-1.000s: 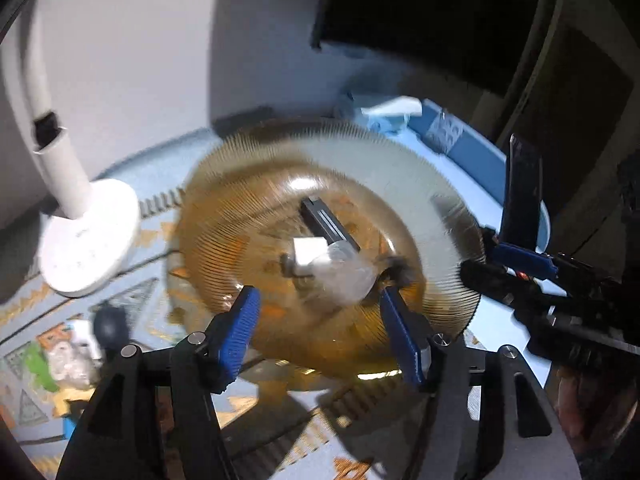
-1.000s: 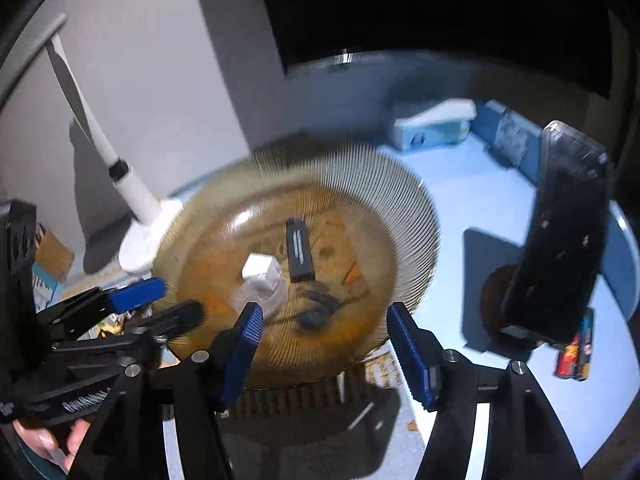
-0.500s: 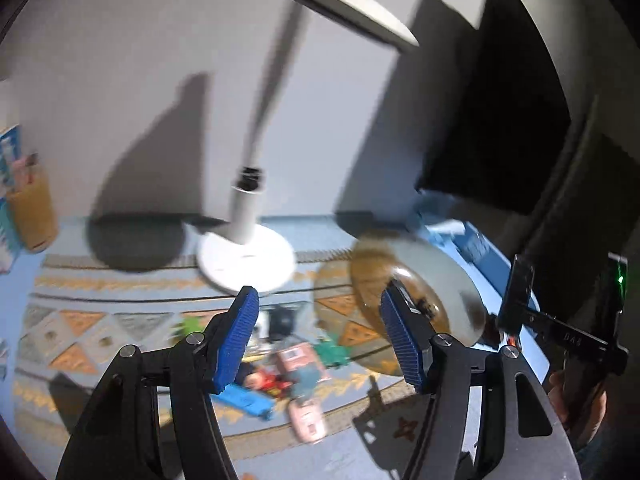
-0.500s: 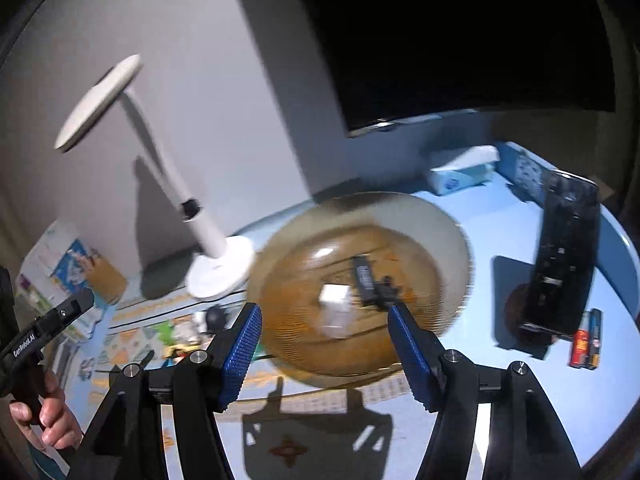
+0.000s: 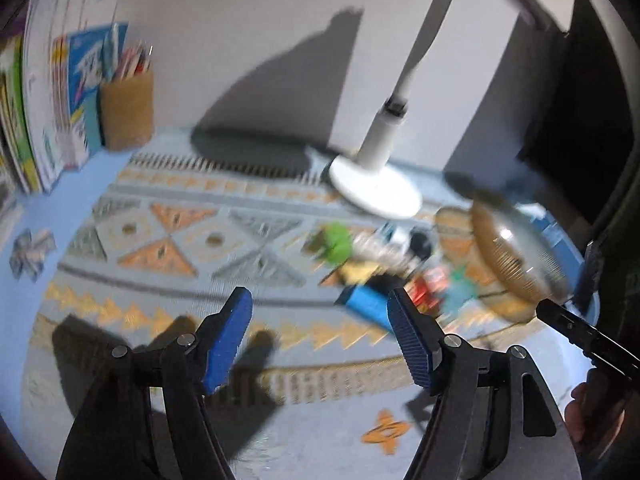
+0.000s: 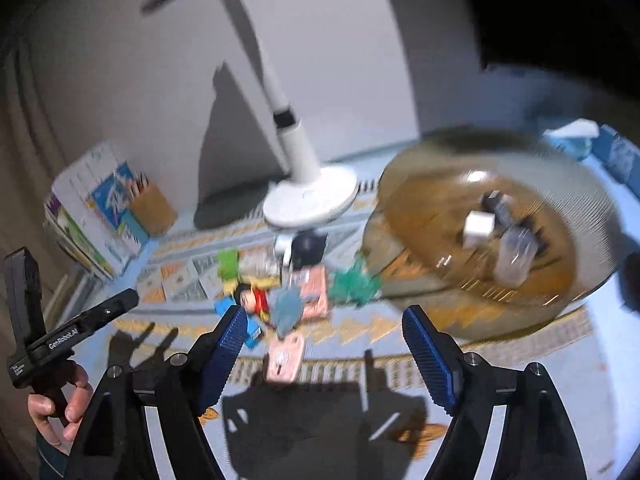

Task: Organize rigid objects
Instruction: 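Withdraw both open tools from the bowl back toward the remaining items, then grasp the blue USB stick with the left tool while the right tool grasps the pink toy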

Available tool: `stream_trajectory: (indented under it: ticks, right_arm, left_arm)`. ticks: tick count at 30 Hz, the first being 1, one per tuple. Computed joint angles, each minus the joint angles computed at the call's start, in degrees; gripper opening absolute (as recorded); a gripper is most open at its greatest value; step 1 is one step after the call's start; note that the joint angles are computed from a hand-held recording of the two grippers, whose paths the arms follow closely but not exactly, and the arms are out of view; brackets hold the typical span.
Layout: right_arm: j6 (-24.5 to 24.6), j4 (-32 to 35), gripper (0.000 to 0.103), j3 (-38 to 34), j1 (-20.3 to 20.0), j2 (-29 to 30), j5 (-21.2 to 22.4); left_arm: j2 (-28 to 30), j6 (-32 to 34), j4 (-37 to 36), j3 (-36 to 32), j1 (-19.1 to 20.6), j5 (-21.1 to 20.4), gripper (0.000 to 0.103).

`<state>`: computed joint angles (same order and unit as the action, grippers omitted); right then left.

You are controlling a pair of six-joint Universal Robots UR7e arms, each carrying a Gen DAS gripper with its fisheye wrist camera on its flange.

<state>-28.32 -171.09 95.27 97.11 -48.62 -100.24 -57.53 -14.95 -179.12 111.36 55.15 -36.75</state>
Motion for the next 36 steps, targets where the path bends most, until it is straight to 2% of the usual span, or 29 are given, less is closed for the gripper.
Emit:
stream_trajectory:
  ticks: [3,7,9,15,21,23,26,28,32,34,36]
  right_arm:
    - [-2.0,-2.5,0.078,0.3,-0.2,2.8,-3.3]
    - [-3.3,-3.3,0.079,0.2,-0.2,4.3,-5.1]
    - [-4.1,-4.4,0.079,0.3,0.0,4.7,-5.6]
    - [-5.4,-3.7,0.079,-0.7,1.0,6.1,-8.5]
    - [-5.2,-2.6,0.079,-0.9,0.7,6.0,-8.5]
    - [-5.0,-2.0,0.079,-1.0,0.8,5.9,-8.7]
    - [-5.8,-1.8,0.079,-1.0,1.0,6.1,-9.4]
    - [-5.9,-2.1,0.079,-0.5,1.0,5.8,-9.4]
    - [-4.3,-0.4,0.080,-0.7,0.3,5.1,-7.5]
    - [-3.4,0.5,0.080,-1.0,0.1,5.0,-6.9]
    - [-3.3,0.9,0.080,-1.1,0.0,4.9,-6.6]
  left_arm:
    - [1.4,-0.5,0.3,0.7,1.3,-0.2,0.069]
    - [4.2,1.9,-0.9,0.3,0.8,3.7,0.069]
    - [4.5,3.1,-1.8,0.3,0.6,3.5,0.070]
    - [4.7,1.6,3.6,-0.7,0.6,4.1,0.072]
    - [5.0,1.2,7.0,-1.4,0.3,5.1,0.072]
    - [4.7,0.7,8.1,-1.9,0.5,3.1,0.072]
    - [4.6,0.4,8.8,-3.4,1.2,-4.8,0.072]
    - [5.7,1.6,10.3,-5.2,1.2,-7.6,0.072]
    - [10.3,1.9,16.3,-10.1,0.4,-2.3,0.072]
    - [11.5,1.8,18.4,-11.8,0.7,-2.2,0.072]
    - [12.3,2.4,18.9,-12.6,0.5,-0.2,0.072]
